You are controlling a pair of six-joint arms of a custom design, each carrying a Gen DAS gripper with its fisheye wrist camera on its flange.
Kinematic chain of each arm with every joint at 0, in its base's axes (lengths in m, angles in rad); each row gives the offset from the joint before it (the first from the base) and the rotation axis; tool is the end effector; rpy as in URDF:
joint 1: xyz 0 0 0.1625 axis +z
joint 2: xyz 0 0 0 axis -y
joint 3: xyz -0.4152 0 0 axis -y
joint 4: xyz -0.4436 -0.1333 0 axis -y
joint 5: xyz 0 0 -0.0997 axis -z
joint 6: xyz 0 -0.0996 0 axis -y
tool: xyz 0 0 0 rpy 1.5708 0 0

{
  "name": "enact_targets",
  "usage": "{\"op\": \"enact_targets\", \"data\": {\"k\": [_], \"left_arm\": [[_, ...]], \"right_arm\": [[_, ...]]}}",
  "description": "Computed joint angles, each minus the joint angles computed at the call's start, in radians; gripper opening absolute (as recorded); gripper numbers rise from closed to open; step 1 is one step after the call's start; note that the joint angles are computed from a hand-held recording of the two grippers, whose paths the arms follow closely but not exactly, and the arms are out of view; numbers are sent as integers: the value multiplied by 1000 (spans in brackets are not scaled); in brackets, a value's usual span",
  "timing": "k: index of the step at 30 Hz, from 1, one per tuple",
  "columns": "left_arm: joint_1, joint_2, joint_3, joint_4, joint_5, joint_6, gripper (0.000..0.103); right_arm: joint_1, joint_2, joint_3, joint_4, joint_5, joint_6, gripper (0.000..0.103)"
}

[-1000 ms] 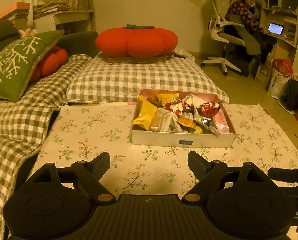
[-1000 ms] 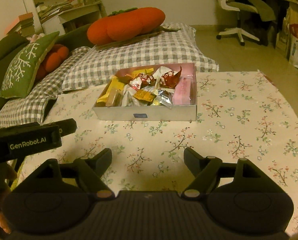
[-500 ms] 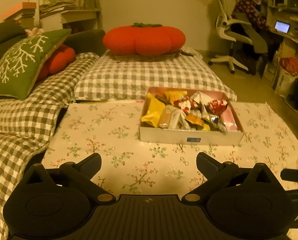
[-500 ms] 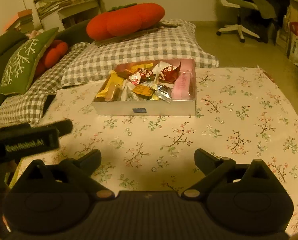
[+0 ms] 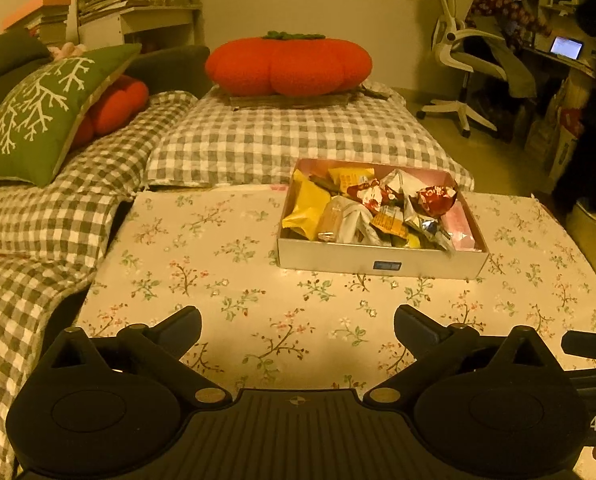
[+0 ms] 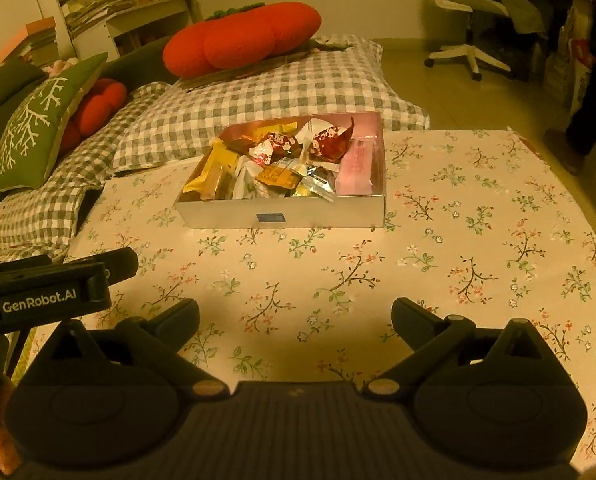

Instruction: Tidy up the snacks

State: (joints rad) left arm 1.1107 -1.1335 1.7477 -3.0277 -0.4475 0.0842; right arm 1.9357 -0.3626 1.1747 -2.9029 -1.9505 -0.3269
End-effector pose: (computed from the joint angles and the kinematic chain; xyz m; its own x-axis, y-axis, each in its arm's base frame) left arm -0.0829 -0.6697 0.3287 -0.6592 -0.3592 -0.6606 0.3522 0.6287 -0.6933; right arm 0.3848 -0.7371 -0.0429 -0.7845 -0.4113 0.4642 -0.5930 0.7166 -0.3673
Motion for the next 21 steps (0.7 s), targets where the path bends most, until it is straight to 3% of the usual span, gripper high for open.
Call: {"op": "enact_targets", "data": {"k": [21], "left_arm": [[10, -19, -3, 132, 14, -109, 103]], "right_arm": [[7, 16, -14, -28, -42, -16, 102]]}}
